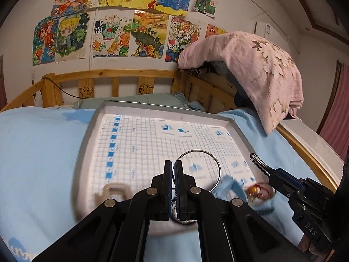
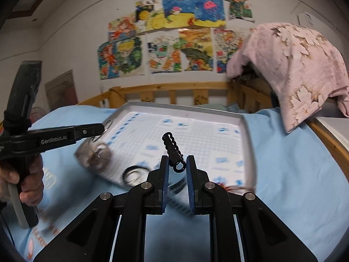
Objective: Organize jewelry
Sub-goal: 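Carry the rings and black hair clip into the tray and open both tools, then withdraw both tools from the tray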
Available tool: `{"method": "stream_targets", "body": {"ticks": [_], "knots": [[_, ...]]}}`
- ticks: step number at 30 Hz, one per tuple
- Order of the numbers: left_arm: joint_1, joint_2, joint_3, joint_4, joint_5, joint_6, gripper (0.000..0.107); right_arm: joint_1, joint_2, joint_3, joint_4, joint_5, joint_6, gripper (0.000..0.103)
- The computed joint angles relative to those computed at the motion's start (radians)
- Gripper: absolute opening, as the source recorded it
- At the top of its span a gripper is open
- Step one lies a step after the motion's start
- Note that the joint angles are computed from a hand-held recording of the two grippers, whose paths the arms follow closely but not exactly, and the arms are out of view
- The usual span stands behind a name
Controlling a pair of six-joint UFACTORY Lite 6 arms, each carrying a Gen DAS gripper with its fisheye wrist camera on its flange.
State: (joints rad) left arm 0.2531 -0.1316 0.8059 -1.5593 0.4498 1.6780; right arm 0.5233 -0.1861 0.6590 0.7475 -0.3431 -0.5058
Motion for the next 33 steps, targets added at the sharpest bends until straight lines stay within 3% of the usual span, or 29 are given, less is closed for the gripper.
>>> {"method": "stream_targets", "body": {"ticks": [8,19,23,26,28,30,33], "knots": [[-0.131,0.172,0.062,-0.054,-0.165,0.048,0.003,-0.151,0.236,0.222,0.070,0.184,-0.088,0.014],[-0.206,0.241,0.085,-0.020,-0.287,0.026,0.003,-0.144,0.405,0.328,0.227,0.212,-0.242,0.014],[-0.193,0.237,0.079,0.022,-0.269,-0.037,0.004,-0.153,0.387,0.301,0.073,0.200,-0.079,0.014],[-0.161,0.219,0.070,0.046,-0.223,-0.078,0.017,-0.163,0.340,0.248,-0.071,0.173,0.068,0.016],[-0.146,0.184,0.040,-0.055,-0.212,0.011,0.042,-0.166,0.302,0.212,-0.107,0.150,0.109,0.024],[-0.128,0.118,-0.007,-0.176,-0.193,0.123,0.060,-0.164,0.258,0.177,-0.106,0.128,0.112,0.032],[-0.109,0.037,-0.045,-0.158,-0.168,0.109,0.062,-0.156,0.191,0.137,-0.019,0.108,0.031,0.040]]}}
